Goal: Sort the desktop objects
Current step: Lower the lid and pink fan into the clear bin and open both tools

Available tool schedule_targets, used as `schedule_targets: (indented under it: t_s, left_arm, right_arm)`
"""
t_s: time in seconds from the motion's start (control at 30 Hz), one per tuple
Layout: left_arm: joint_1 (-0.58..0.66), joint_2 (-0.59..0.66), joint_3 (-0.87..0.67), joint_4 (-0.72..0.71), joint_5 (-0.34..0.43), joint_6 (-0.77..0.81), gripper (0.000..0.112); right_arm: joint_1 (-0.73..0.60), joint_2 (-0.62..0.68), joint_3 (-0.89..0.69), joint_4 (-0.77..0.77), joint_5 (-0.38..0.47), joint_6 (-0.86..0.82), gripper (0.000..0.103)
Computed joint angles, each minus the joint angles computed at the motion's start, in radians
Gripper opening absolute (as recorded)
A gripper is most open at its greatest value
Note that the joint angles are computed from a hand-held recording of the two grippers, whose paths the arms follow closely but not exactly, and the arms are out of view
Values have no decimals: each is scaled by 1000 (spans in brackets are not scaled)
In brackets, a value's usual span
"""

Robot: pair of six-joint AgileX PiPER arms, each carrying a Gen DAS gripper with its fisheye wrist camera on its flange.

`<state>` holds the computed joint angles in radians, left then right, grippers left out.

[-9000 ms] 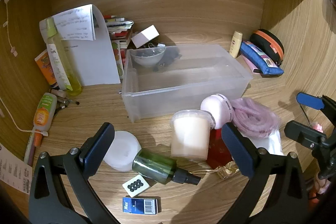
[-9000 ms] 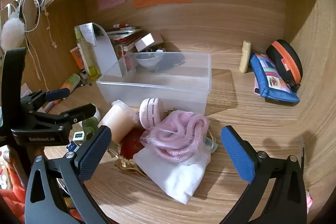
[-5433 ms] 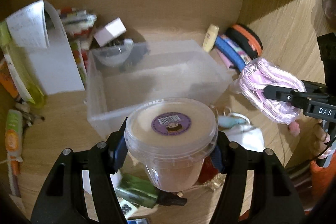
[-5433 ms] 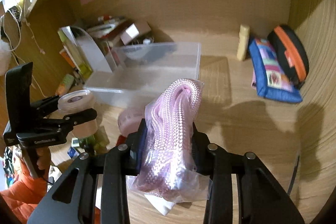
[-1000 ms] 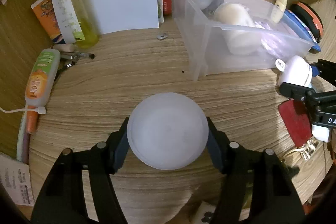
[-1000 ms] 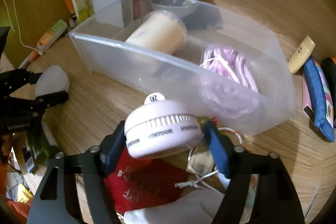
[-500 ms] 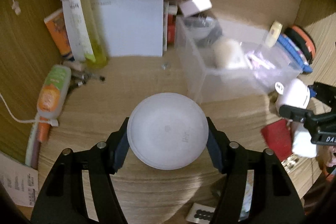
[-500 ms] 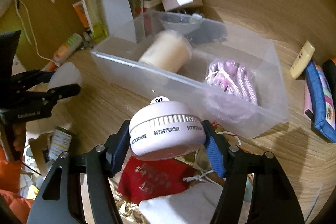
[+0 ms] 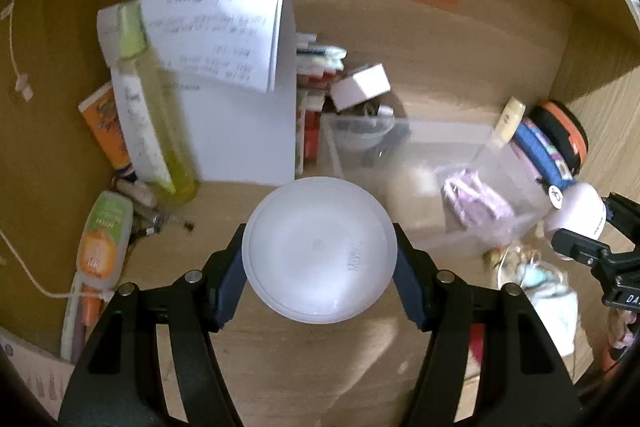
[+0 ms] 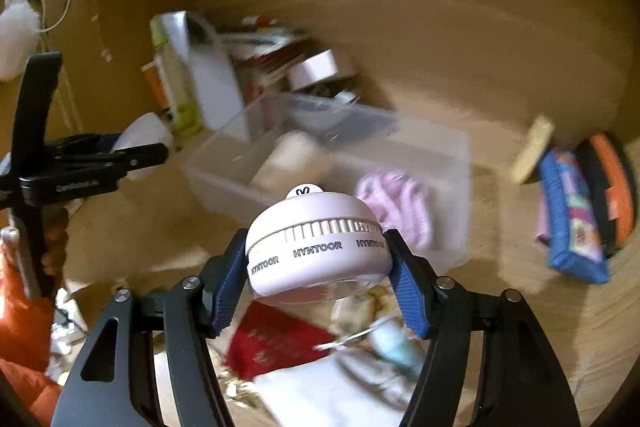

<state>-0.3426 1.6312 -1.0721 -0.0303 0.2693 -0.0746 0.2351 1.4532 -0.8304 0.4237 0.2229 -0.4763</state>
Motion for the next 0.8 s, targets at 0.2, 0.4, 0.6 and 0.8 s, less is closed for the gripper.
schedule_targets:
  t_s: [0.2,0.4,0.6,0.8]
  left_arm:
    - [-12,58,-113,-170,64,160,65]
    - [-55,129,-208,-106,93,117,65]
    - [-74,225,-311,-78,137,111,65]
    - [-94,321,-409,-86,192,151,65]
  right_arm:
    - [-83,29,-72,116,37,-115,62]
    - [-132,115,-141,208,65,-189,62]
    - [-142,217,-227,205,98,-184,62]
    - [-123,314,-318,91,138,-82,62]
